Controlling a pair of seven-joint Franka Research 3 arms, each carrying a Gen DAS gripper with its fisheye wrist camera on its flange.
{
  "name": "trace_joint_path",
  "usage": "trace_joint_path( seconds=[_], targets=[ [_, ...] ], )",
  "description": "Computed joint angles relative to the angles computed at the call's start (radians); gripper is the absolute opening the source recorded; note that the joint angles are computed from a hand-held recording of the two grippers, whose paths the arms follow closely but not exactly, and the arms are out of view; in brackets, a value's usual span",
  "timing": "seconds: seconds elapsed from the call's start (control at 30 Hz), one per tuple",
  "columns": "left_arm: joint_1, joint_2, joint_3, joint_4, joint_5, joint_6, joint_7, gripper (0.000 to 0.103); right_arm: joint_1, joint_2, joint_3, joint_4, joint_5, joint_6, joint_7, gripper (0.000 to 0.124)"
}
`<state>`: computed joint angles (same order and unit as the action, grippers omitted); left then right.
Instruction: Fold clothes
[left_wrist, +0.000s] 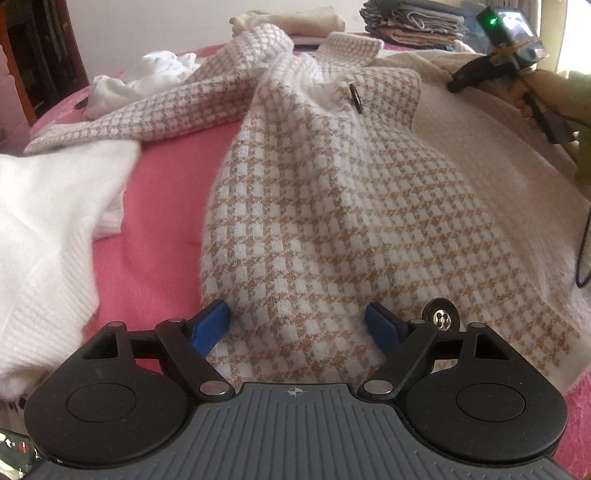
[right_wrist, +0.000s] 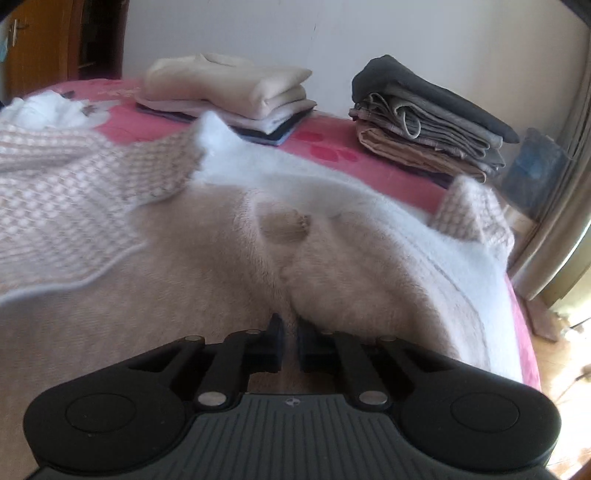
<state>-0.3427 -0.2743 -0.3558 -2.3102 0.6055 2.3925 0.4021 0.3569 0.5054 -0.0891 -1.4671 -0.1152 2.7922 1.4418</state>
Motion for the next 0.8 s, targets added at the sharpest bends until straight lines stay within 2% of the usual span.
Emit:
trace_joint_path(
  seconds=[0.1,0.13,0.2,0.27,0.3,0.37,0.43,0.53,0.63,0.77,0.8],
  targets=[
    [0.001,0.003,-0.003,0.004,0.006,-0.007,-0.003,0.082,0.028,0.024,-0.035,0.018,-0.026,0.010,0.054,0.006],
    [0.000,0.005,-0.003,0.006,0.007,-0.010,-0.004,0.083,0.021,0.019,-0.026,0.019,-0.014,-0.001,0.058,0.007],
    [0.000,0.005,-0.002,0.007,0.007,-0.013,-0.005,0.083,-0.048,-0.013,0.058,0.014,0.089,-0.042,0.010,0.012],
    [-0.001,0.004,-0.002,0.007,0.008,-0.015,-0.006,0.083,-0.144,-0.058,0.164,-0.008,0.279,-0.073,-0.081,0.018],
    [-0.002,0.005,-0.002,0.008,0.007,-0.016,-0.006,0.083,-0.158,-0.075,0.176,-0.021,0.309,-0.085,-0.099,0.018],
    [-0.002,0.008,-0.003,0.013,0.007,-0.024,-0.007,0.083,-0.153,-0.106,0.161,-0.047,0.333,-0.105,-0.117,0.018],
    [-0.004,0.010,-0.004,0.015,0.008,-0.028,-0.009,0.083,-0.098,-0.097,0.089,-0.042,0.232,-0.112,-0.070,0.016],
    [-0.004,0.009,-0.003,0.013,0.007,-0.029,-0.016,0.084,-0.070,-0.039,0.035,0.001,0.121,-0.096,-0.069,0.015],
    [-0.004,0.011,-0.002,0.015,0.007,-0.033,-0.019,0.084,-0.085,0.000,0.040,0.055,0.148,-0.120,-0.033,0.015],
    [-0.006,0.018,0.001,0.020,0.001,-0.038,-0.014,0.085,0.007,-0.054,-0.044,-0.044,-0.025,-0.043,0.048,0.017],
    [-0.006,0.018,0.001,0.020,0.001,-0.039,-0.014,0.085,0.009,-0.081,-0.043,-0.078,-0.043,-0.032,0.055,0.018]
  ],
)
